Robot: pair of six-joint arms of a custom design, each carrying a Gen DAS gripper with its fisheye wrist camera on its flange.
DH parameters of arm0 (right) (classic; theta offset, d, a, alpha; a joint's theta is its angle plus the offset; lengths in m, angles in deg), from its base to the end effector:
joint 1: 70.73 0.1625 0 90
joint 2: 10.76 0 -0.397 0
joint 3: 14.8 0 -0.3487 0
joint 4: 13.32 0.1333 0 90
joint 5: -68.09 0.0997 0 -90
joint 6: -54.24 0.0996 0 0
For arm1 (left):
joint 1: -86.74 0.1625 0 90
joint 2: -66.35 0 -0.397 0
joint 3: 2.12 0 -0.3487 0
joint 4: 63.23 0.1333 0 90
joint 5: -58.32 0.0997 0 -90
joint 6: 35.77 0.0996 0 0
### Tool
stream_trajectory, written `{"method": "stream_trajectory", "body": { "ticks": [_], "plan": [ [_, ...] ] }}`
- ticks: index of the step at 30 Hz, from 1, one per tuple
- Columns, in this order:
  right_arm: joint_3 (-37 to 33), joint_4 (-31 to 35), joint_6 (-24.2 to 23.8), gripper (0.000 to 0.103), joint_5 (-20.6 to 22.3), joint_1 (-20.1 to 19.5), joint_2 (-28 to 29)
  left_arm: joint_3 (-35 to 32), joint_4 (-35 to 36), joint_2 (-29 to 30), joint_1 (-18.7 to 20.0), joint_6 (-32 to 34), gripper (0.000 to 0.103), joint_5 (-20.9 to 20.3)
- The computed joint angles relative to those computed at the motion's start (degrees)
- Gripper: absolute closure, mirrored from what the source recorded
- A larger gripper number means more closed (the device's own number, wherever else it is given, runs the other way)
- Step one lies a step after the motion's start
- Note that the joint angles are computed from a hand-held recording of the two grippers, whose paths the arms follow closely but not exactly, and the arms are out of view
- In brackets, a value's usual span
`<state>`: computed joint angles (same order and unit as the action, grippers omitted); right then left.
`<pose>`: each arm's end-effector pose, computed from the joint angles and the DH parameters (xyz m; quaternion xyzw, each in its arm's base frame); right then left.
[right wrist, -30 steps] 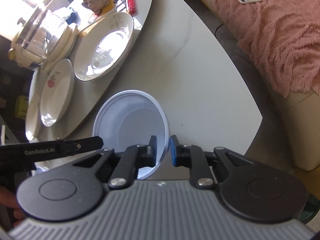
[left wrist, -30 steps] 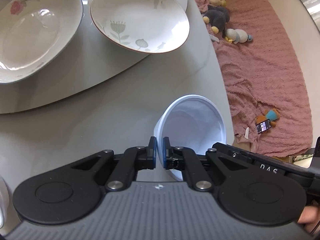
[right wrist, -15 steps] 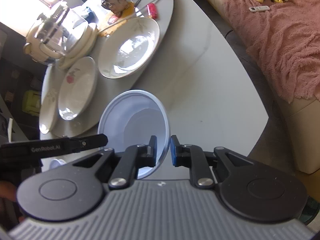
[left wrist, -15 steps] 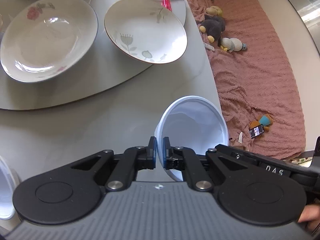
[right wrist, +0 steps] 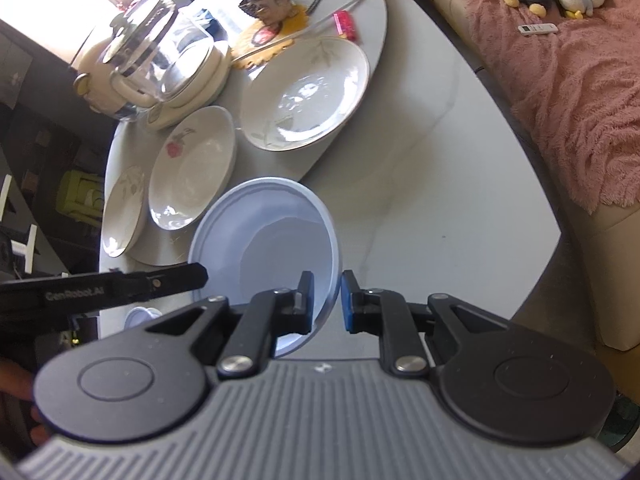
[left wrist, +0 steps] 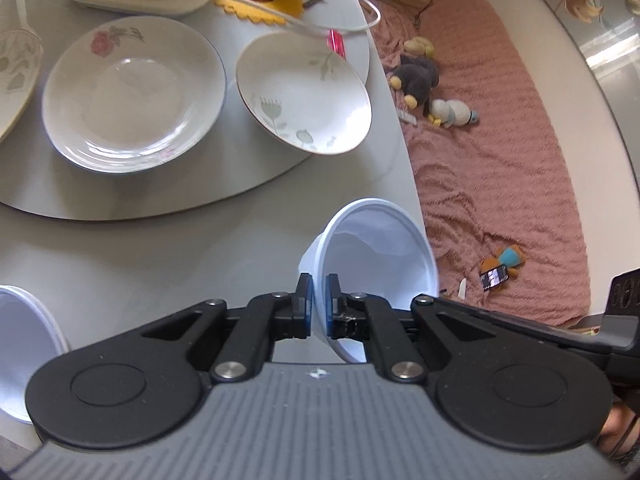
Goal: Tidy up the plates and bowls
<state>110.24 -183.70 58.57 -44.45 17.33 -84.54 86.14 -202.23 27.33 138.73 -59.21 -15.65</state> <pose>0.0795 -0.4639 0.2399 -0.1010 -0.9451 0.2504 0.1840 -0.2646 -0.5997 0.0522 0.1259 0.9822 -0.0695 0.1209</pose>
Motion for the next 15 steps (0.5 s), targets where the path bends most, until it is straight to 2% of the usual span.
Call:
{"method": "stream_trajectory", "body": {
  "ticks": [11,15],
  "plan": [
    [-3.0,2.5,0.7,0.086,-0.4,4.3,4.4,5.5,-1.8,-7.5,1.7,-0.8,0.096,0.3],
    [-4.5,3.2,0.9,0.086,-0.9,6.1,6.7,7.2,-2.9,-10.1,3.1,-2.1,0.096,-0.9]
  ]
}}
